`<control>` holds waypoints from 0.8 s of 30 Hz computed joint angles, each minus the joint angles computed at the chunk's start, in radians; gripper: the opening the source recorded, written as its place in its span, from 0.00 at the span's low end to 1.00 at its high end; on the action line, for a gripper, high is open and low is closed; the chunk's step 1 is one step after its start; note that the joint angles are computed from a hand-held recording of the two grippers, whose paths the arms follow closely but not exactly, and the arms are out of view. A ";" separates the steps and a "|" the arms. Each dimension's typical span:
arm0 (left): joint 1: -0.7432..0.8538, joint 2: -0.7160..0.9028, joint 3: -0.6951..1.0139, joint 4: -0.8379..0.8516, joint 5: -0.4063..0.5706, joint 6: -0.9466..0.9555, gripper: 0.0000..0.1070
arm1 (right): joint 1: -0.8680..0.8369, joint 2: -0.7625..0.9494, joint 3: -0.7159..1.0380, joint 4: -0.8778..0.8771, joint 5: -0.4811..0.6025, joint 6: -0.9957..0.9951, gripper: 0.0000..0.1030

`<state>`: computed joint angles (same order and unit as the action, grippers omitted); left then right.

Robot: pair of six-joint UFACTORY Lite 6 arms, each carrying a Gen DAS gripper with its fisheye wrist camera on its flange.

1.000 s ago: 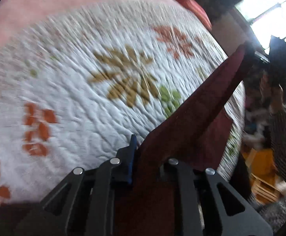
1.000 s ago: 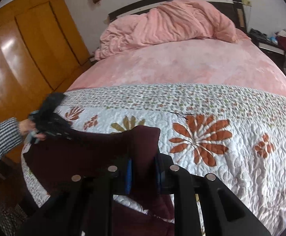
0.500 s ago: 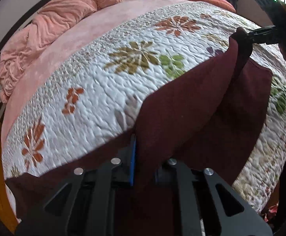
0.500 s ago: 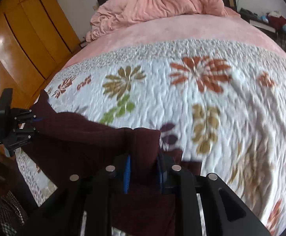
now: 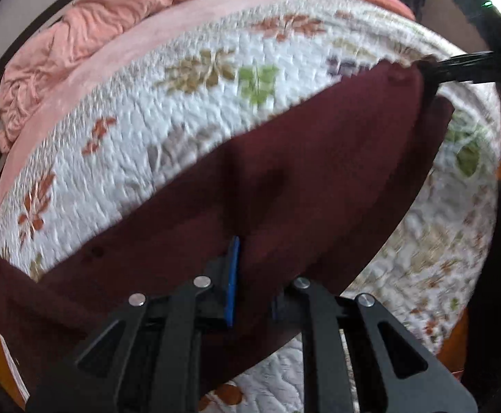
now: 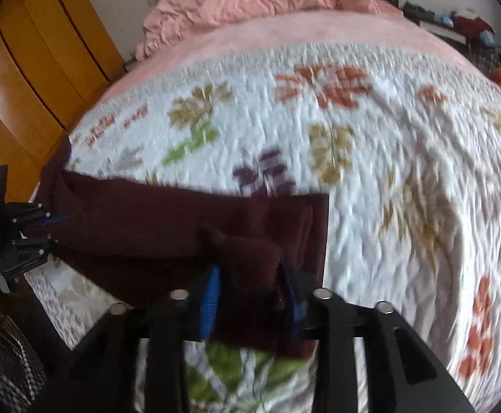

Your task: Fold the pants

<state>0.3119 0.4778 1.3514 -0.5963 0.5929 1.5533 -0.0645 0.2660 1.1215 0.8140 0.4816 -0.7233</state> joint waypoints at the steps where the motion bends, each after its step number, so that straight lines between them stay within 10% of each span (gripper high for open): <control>1: 0.004 0.007 -0.013 -0.008 -0.017 0.010 0.13 | -0.009 -0.023 -0.034 0.029 0.015 -0.014 0.48; 7: 0.006 -0.021 -0.102 -0.104 -0.101 0.155 0.14 | -0.083 -0.202 -0.230 0.235 0.067 -0.092 0.69; 16: 0.004 -0.014 -0.097 -0.111 -0.103 0.153 0.15 | -0.086 -0.137 -0.249 0.304 0.086 -0.002 0.71; 21: -0.004 -0.008 -0.092 -0.098 -0.109 0.118 0.18 | -0.064 -0.120 -0.211 0.102 0.047 0.185 0.25; 24: -0.006 -0.009 -0.096 -0.101 -0.115 0.123 0.18 | -0.126 -0.160 -0.259 0.187 0.084 0.117 0.29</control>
